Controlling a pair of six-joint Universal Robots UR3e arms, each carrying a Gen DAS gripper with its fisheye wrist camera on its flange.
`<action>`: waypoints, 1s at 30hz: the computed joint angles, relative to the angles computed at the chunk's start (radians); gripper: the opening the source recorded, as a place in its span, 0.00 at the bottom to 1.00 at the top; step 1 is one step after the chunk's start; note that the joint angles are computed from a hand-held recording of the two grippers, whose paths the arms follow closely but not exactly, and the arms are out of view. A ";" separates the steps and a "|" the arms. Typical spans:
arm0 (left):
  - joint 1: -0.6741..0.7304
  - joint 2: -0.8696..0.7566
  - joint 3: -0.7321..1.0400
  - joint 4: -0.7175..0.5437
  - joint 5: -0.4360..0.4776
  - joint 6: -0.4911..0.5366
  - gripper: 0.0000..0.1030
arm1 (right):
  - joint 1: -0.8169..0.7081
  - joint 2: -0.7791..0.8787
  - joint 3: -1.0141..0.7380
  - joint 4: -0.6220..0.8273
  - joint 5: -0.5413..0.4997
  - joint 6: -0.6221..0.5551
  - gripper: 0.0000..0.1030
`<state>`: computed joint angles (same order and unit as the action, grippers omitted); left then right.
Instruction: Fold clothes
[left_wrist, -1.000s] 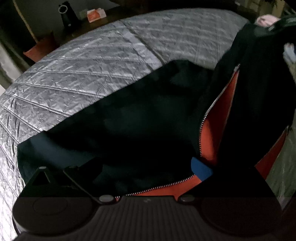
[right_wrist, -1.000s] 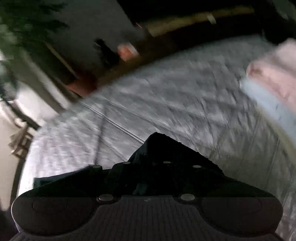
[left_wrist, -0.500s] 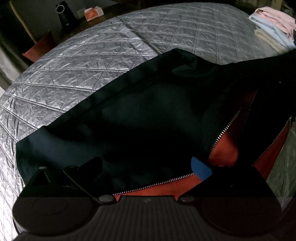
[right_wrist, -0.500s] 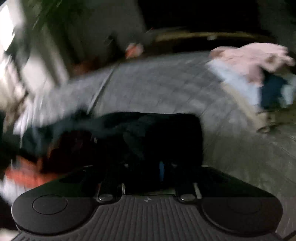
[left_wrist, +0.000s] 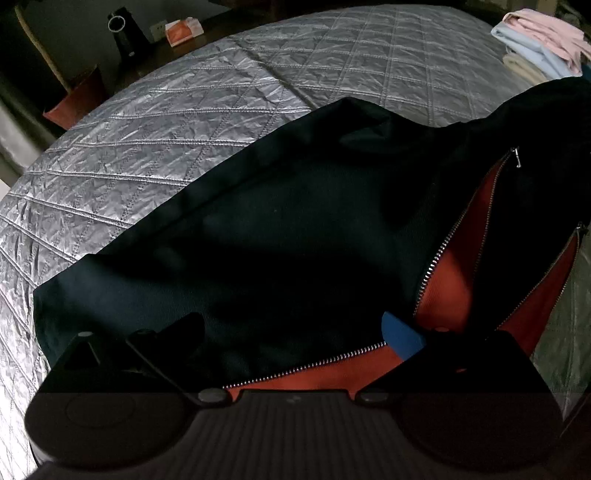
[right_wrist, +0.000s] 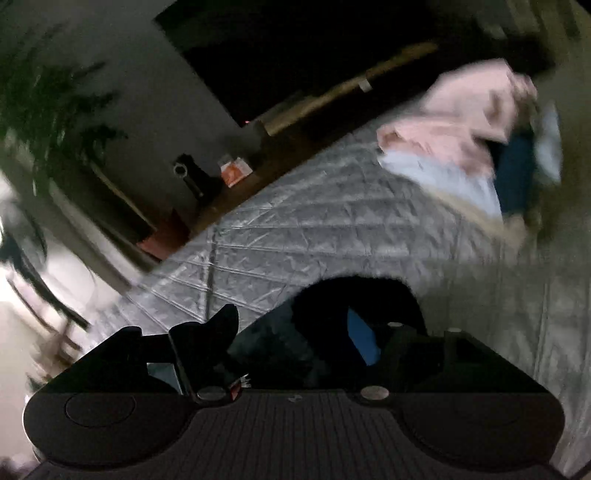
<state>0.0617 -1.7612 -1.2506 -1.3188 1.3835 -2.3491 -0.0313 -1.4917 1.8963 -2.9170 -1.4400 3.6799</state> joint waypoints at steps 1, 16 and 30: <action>0.000 0.001 0.002 -0.002 0.000 0.001 0.99 | 0.010 0.021 -0.039 0.034 -0.008 -0.044 0.73; 0.011 -0.035 0.070 -0.025 0.006 -0.029 0.99 | -0.063 -0.129 -0.013 0.400 0.013 -0.521 0.17; 0.053 -0.117 0.243 -0.185 -0.057 -0.172 0.99 | -0.077 -0.189 0.116 0.202 0.042 -0.407 0.76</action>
<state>0.1148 -1.8779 -1.0076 -1.5041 1.3261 -2.5206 -0.1080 -1.6807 2.0124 -2.7148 -1.3978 3.2730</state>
